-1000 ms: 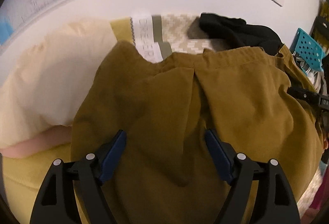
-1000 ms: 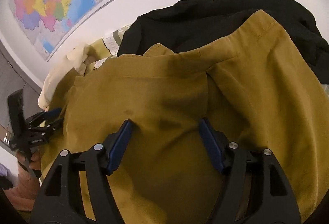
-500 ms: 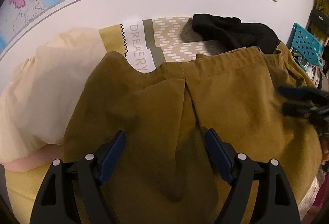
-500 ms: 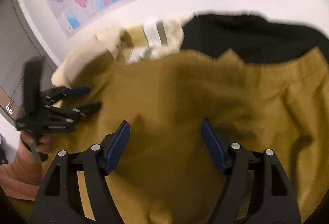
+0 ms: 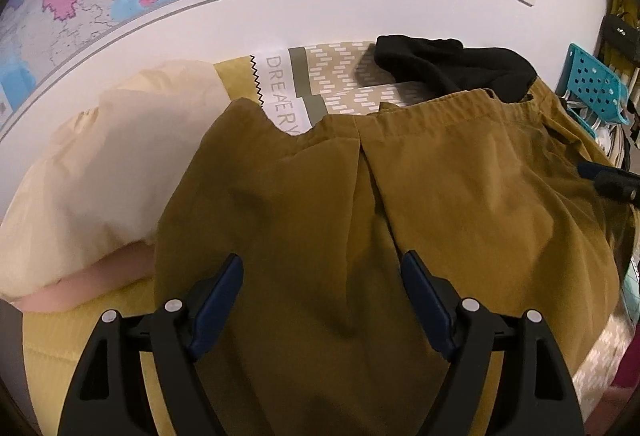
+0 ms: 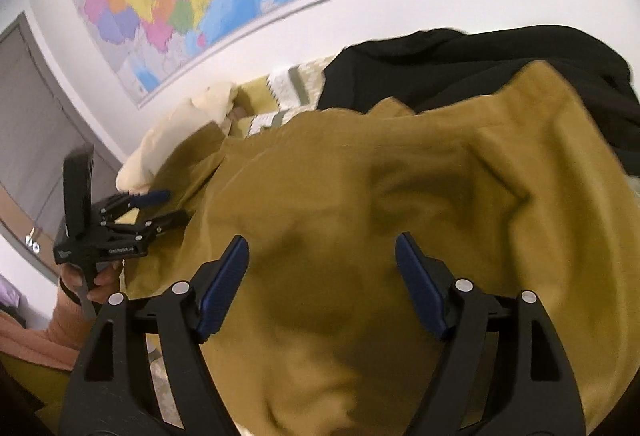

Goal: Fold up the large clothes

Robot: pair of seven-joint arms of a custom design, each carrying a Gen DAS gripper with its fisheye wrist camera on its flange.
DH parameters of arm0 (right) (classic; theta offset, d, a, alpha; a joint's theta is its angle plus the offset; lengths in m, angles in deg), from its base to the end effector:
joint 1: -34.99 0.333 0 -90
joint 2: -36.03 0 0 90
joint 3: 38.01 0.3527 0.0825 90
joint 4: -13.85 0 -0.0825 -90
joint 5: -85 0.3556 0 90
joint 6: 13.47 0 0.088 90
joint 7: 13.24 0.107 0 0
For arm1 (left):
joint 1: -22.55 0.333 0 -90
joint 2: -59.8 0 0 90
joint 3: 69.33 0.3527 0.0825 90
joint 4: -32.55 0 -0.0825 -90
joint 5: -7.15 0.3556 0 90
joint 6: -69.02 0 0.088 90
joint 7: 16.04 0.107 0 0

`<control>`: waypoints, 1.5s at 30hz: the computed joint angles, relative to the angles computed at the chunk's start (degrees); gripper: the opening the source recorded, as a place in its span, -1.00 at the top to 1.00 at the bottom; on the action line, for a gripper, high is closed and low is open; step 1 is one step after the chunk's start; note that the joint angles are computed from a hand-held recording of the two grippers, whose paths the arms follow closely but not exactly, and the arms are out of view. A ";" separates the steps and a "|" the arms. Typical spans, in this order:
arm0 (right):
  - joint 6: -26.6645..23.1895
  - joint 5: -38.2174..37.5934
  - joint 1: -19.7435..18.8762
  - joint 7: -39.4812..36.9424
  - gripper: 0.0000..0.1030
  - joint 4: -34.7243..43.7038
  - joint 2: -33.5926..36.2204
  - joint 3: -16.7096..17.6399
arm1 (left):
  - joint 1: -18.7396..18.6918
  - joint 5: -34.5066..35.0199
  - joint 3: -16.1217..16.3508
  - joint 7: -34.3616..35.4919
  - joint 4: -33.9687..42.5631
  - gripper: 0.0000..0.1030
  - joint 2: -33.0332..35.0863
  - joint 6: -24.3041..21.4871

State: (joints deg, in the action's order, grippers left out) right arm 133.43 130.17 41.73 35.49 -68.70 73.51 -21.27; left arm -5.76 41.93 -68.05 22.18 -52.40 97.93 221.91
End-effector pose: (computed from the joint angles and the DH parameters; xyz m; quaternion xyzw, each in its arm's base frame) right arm 0.7147 0.2363 0.4091 -0.7716 0.4853 0.0382 0.4093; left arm 0.6605 -0.3607 0.3809 -0.6532 0.6864 -0.2232 0.2287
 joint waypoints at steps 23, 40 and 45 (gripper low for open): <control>-4.51 24.16 -11.49 -10.63 -0.60 -21.75 -14.57 1.91 | -7.24 17.31 10.46 -25.56 -24.80 -0.56 -13.36 20.40; -2.85 27.45 -2.85 -6.01 -0.70 -27.44 -16.21 -8.60 | -0.86 28.00 2.77 -40.05 -32.96 -0.56 -16.44 26.93; -0.24 27.34 -1.91 -6.30 -0.74 -27.16 -15.86 -8.30 | 0.62 20.48 -0.07 -32.65 -33.27 -0.56 -14.64 29.77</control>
State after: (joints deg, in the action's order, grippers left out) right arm 133.19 157.51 39.82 29.19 -95.85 57.65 -29.57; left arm -5.14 62.41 -68.12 -10.47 -85.67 83.29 251.68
